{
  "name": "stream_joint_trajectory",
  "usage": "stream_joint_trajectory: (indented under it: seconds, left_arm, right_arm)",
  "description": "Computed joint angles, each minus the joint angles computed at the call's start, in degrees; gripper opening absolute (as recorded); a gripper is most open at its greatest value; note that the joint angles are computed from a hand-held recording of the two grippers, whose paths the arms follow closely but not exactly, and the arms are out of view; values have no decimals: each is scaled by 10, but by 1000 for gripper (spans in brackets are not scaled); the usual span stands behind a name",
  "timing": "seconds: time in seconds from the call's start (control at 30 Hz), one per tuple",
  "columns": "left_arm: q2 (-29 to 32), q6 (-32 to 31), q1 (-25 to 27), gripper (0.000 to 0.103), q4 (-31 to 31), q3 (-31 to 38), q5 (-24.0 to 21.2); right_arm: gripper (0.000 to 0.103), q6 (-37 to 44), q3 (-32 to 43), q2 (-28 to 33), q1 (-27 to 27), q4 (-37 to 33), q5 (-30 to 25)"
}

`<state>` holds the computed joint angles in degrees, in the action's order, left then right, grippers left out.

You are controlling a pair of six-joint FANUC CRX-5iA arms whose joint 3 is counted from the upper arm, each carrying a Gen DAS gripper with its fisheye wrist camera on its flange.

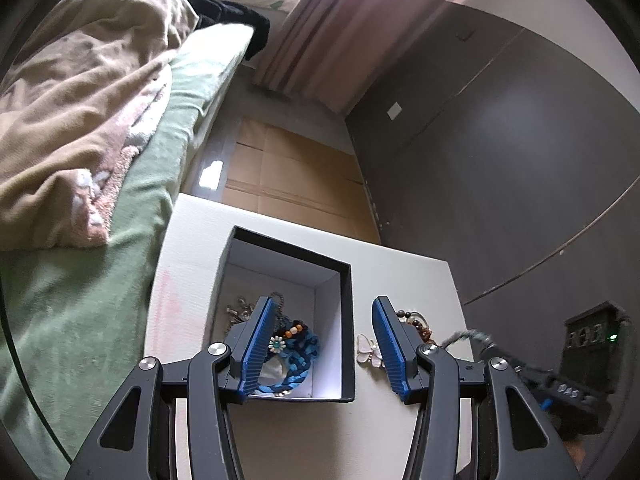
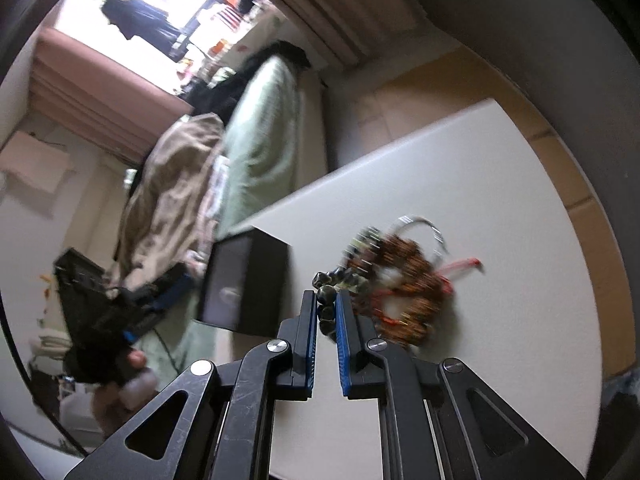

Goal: Organize jewelry
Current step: 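Carry the dark beaded bracelet into the black box and open the right tool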

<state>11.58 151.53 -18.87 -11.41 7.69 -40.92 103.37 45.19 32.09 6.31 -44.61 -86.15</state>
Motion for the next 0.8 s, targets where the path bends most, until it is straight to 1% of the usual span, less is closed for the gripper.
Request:
stream_joint_trajectory:
  seconds: [0.13, 0.33, 0.47, 0.53, 0.67, 0.77, 0.8]
  left_arm:
    - [-4, 20, -3, 52, -29, 6, -16]
    - [-20, 27, 13, 53, -25, -14, -6]
    - [-39, 50, 26, 53, -28, -35, 4]
    - [-51, 69, 30, 55, -43, -43, 1]
    - [-75, 114, 35, 62, -69, -62, 6]
    - [-82, 127, 36, 63, -75, -67, 6]
    - [-82, 126, 36, 63, -74, -68, 6]
  right_arm:
    - [11, 10, -6, -13, 6, -34, 17]
    - [11, 15, -6, -12, 35, -66, 22]
    - [11, 16, 1, -7, 52, -79, 17]
    - [11, 15, 9, 0, 64, -79, 12]
    - [11, 0, 32, 20, 91, -71, 2]
    - [11, -16, 39, 35, 109, -63, -7]
    - [11, -21, 40, 40, 118, -48, -7]
